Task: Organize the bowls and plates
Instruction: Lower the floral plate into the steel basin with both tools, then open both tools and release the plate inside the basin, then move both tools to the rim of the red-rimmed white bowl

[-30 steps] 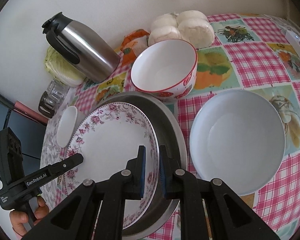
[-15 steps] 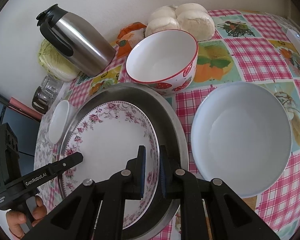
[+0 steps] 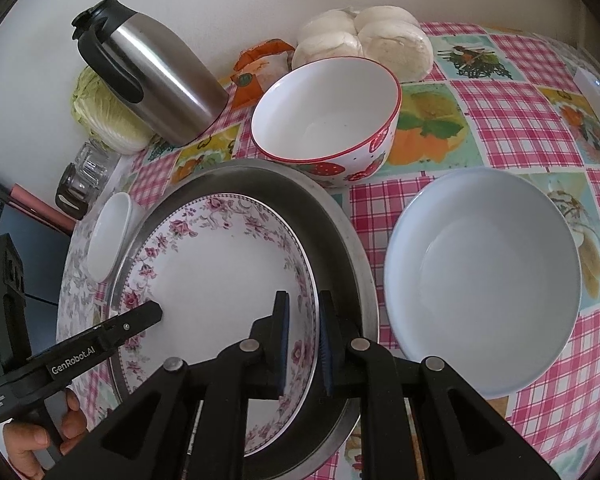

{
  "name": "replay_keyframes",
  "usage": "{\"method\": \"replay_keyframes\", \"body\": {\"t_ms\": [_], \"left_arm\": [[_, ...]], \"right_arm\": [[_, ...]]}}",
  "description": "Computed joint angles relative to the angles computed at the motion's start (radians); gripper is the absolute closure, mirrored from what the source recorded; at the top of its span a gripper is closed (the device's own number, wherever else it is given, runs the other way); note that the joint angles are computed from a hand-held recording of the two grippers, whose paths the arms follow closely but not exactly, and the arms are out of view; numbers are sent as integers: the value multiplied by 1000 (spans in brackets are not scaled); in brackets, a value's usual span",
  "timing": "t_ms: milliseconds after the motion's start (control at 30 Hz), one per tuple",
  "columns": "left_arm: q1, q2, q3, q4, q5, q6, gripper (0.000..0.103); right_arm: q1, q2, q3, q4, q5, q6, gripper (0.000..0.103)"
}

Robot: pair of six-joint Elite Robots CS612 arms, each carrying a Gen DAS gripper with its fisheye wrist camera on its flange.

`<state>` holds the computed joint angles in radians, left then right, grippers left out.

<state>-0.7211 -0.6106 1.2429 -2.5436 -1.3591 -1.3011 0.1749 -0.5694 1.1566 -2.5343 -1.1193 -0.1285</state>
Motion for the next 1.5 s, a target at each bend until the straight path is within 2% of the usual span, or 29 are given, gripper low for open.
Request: {"method": "replay_keyframes", "body": {"t_ms": [133,200,300,433,467,500,567,633,700,733,933,1033,1133,1233,1500], "left_arm": [[0,-3,-3,22,0,-1,74],[-1,-9,-1,27,11,0,68],[-4,-18,7,21,26,4,65],[-9,-34,6,53,50,16,64],[-10,-39,8,56,61,18,60],[-13,-46,13,59,74,18,51],[-17,-59,19,73,101,11,39],[-20,-71,24,94,122,3,37],[-21,-79,27,108,130,-7,26],[-21,-84,31,112,135,-14,24],[-24,-100,42,151,163,-54,18],[-24,-104,44,168,173,-69,16],[-25,-106,43,186,185,-84,12],[-26,-106,39,197,206,-92,1],[-33,-94,20,208,302,-103,0]], "right_arm": [[7,3,-10,15,-22,-12,87],[10,3,-16,26,-30,-18,83],[13,-4,-9,-1,-38,-24,74],[14,-22,8,-48,-54,-29,73],[14,-27,13,-62,-56,-28,72],[14,-33,21,-83,-62,-28,70],[15,-46,36,-124,-80,-29,59],[15,-59,53,-158,-100,-31,40],[16,-68,64,-188,-122,-32,32],[17,-71,67,-197,-130,-35,29],[25,-86,81,-224,-183,-70,23],[29,-91,88,-230,-204,-89,15],[30,-94,94,-244,-204,-102,14],[31,-93,93,-250,-206,-107,13],[25,-73,76,-311,-172,-68,6]]}}
